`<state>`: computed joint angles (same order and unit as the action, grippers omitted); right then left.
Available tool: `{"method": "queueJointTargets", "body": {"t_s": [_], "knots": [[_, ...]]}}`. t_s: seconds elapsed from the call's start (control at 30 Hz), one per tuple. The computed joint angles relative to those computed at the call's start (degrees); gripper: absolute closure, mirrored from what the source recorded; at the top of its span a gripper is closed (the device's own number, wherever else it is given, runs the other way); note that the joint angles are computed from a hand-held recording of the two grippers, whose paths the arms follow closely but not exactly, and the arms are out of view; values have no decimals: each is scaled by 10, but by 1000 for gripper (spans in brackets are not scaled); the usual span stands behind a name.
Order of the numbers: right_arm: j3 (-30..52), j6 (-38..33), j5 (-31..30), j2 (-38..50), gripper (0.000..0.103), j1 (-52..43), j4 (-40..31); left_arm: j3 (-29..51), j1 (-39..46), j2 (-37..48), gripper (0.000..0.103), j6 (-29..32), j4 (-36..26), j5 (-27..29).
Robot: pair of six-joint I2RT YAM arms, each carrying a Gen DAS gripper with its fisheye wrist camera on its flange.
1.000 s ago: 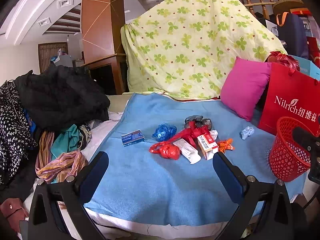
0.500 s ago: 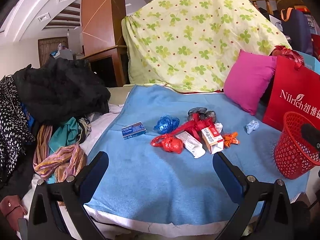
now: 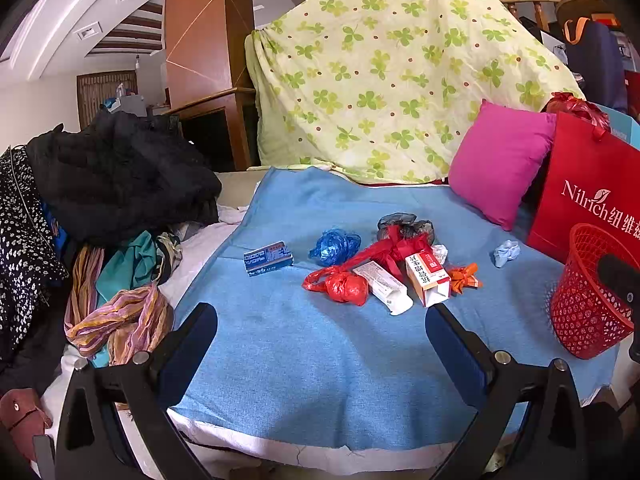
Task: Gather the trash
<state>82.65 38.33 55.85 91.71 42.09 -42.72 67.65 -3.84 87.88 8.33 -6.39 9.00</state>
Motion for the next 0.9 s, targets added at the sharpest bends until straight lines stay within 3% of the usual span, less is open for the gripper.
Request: {"method": "queueJointTargets", "body": {"t_s": [0.1, 0.33, 0.47, 0.67, 0.8, 0.9], "knots": [[1, 1, 1, 1, 0, 0, -2, 33, 0, 10, 0, 3, -56, 0], [-4, 4, -6, 2, 0, -5, 0, 54, 4, 21, 0, -11, -87, 14], [-18, -8, -30, 0, 0, -19, 26, 39, 2, 29, 0, 2, -49, 4], [-60, -43, -165, 0, 0, -91, 125, 105, -3, 127, 0, 10, -56, -8], [-54, -73, -329, 45, 0, -178, 192, 232, -6, 242, 0, 3, -133, 8], [-21, -80, -407, 99, 0, -223, 213, 318, -7, 313, 0, 1, -176, 6]]}}
